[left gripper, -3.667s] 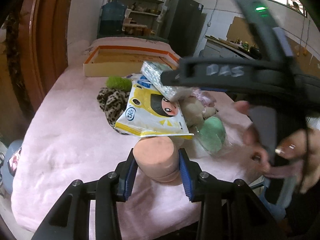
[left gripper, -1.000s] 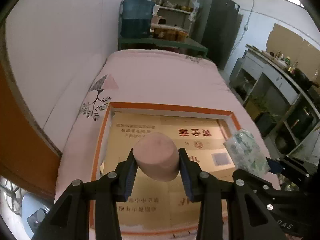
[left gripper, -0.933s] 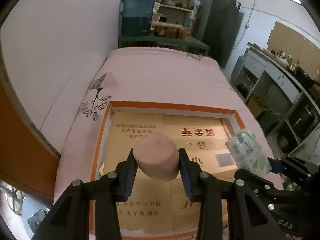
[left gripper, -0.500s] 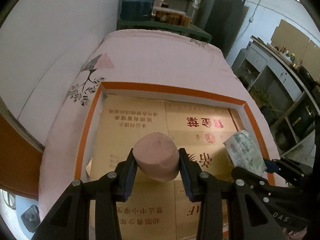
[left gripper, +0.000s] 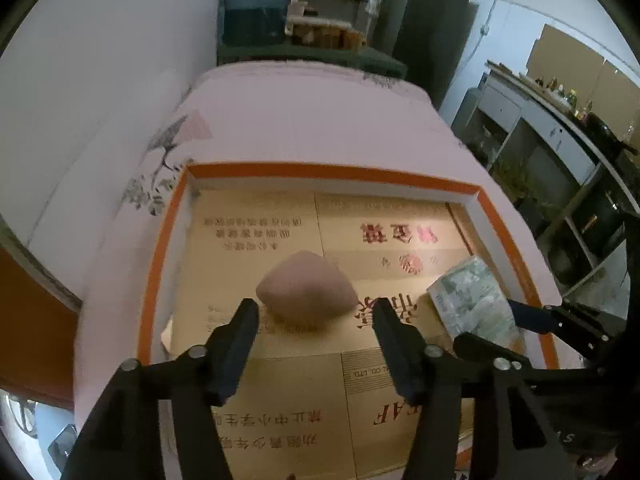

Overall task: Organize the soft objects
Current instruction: 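Open both tools to drop the sponge and tissue pack into the tray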

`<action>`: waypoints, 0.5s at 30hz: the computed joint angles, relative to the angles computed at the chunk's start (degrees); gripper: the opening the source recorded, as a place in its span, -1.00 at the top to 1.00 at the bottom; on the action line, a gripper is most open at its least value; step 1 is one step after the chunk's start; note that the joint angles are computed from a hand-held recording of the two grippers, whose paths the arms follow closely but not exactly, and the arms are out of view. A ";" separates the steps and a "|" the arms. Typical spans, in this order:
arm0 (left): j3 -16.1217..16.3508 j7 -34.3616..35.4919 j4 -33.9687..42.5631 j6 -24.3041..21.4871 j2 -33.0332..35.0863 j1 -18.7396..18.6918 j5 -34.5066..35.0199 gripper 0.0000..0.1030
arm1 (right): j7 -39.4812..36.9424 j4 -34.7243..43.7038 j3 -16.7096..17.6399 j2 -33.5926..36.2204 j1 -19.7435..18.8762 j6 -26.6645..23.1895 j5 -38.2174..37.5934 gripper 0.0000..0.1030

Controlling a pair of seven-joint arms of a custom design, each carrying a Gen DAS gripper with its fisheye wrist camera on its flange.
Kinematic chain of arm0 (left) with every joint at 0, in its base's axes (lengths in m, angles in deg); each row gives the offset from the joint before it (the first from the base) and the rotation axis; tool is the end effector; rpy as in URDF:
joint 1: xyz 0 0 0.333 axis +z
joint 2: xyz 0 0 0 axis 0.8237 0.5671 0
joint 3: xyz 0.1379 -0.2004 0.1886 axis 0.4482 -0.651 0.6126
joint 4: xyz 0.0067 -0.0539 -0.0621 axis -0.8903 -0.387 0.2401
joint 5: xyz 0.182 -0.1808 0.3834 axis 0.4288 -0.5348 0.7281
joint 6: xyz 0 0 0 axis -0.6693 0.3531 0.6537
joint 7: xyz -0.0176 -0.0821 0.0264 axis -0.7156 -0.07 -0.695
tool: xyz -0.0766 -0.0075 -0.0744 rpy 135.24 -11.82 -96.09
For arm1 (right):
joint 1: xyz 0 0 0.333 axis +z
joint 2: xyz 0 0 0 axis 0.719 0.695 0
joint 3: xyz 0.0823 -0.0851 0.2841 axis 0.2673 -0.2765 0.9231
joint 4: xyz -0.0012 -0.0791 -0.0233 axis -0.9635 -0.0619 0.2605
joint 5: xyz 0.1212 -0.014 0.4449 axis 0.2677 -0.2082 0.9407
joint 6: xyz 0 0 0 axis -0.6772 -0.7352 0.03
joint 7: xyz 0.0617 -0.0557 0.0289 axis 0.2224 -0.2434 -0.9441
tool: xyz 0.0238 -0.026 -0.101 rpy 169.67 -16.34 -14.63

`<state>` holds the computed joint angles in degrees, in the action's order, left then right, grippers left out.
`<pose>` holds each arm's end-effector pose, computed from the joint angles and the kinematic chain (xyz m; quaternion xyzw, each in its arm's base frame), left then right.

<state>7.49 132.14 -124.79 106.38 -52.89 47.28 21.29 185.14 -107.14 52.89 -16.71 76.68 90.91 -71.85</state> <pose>0.6240 -0.2011 0.4790 -0.4604 0.8256 -0.3155 0.0832 0.5315 0.4414 0.4957 -0.5896 0.7639 -0.1594 0.2082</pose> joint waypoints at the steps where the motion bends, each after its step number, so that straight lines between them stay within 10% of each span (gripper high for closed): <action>1: 0.02 1.29 -0.89 1.34 -0.83 -0.03 -1.42 -0.24 | 0.89 -0.14 0.04 -0.25 0.27 -0.58 -0.97 -0.22; 15: 1.09 3.41 -11.34 11.71 -12.17 -1.47 -5.46 -0.26 | 15.20 -5.29 3.03 -8.18 2.83 -3.17 -11.83 -0.22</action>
<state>8.59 135.55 -136.13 118.09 -65.06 45.81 15.83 200.35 -112.44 55.92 -24.89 79.51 87.74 -83.68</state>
